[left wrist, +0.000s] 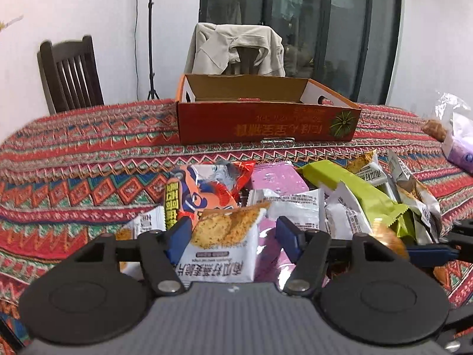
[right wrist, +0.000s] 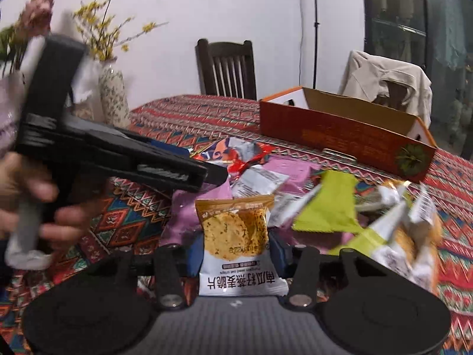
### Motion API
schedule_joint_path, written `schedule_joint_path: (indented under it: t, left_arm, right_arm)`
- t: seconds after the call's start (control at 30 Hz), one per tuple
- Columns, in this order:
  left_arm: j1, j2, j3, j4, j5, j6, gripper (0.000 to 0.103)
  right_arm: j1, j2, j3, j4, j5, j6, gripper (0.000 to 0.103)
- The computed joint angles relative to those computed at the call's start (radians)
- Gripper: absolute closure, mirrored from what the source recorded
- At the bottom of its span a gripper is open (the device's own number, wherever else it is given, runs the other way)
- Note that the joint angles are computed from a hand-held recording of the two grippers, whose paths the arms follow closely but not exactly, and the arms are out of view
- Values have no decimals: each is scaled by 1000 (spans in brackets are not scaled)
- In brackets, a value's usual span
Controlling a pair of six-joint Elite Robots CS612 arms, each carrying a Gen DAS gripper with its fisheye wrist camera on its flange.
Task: Organize snacks
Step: 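Grasp a white snack packet with left tool while right tool grasps pumpkin cracker packet, then carry both held packets up and over to the orange cardboard box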
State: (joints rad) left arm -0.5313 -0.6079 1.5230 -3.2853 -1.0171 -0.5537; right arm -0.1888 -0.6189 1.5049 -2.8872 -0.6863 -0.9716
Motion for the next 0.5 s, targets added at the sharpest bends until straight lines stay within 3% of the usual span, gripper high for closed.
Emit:
schedule_joint_path:
  t: [0.1, 0.17, 0.27, 0.33, 0.5]
  left_arm:
    - [12, -5, 11, -14, -51, -72, 41]
    - [17, -9, 21, -32, -85, -110, 64]
    - [1, -16, 34, -37, -39, -114, 89]
    - [-13, -22, 44, -35, 3, -104, 94]
    - [-59, -53, 94, -68, 115, -104, 94]
  right_arm:
    - [-16, -6, 12, -11, 13, 11, 57]
    - [-24, -8, 16, -14, 28, 21, 57]
    - [-33, -8, 19, -19, 45, 34, 57]
    - [-39, -9, 23, -24, 58, 42, 57]
    - [-54, -16, 45, -65, 81, 61, 57]
